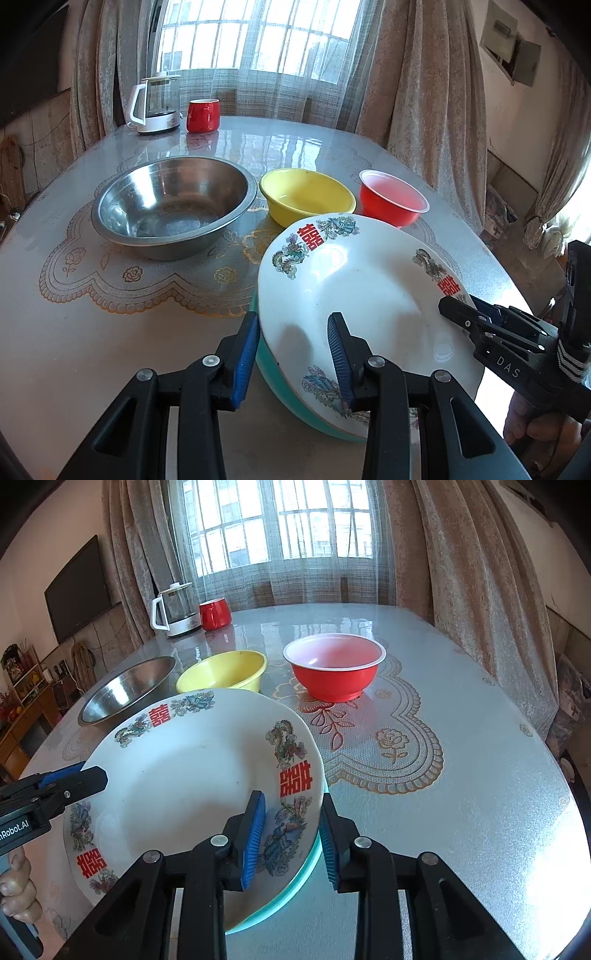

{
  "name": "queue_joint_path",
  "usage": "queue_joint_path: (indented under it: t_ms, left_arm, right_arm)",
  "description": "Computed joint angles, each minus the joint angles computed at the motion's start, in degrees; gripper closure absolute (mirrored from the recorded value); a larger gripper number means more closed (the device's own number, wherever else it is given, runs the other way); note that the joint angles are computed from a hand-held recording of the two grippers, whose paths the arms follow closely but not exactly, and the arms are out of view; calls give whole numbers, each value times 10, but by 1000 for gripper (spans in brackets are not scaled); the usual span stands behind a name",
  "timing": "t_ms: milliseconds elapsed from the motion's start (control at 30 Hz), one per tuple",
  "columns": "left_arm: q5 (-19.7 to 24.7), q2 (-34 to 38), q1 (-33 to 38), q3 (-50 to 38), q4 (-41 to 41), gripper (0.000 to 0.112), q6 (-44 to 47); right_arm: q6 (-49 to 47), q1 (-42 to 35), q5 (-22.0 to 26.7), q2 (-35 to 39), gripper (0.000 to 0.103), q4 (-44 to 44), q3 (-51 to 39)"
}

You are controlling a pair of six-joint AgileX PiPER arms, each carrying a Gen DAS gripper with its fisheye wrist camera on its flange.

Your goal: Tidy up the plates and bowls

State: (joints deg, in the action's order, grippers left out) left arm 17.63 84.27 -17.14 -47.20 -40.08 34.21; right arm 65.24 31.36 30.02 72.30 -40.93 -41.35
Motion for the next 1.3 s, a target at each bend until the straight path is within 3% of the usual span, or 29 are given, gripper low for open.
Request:
queue_joint_path:
  t_ms: [467,700,833,1100,1300]
  left_arm:
    - [-4,-63,49,51,-4,68,-1]
    - [-15,-87,69,64,144,67,-140]
    - [-17,-88,85,73,207,66,-202]
    - [-18,-90,126,87,186,65,-176]
    - [-2,-77,174,84,83,62,-66]
  right_arm:
    - [-61,-24,24,-29,67,78,-11]
    - [-35,-20,63,-52,63,69,-35]
    - [-88,-25,57,-50,62,120,-62]
    - [-201,12,32,5,58,217,-131]
    - [-332,18,15,65,56,357,-192]
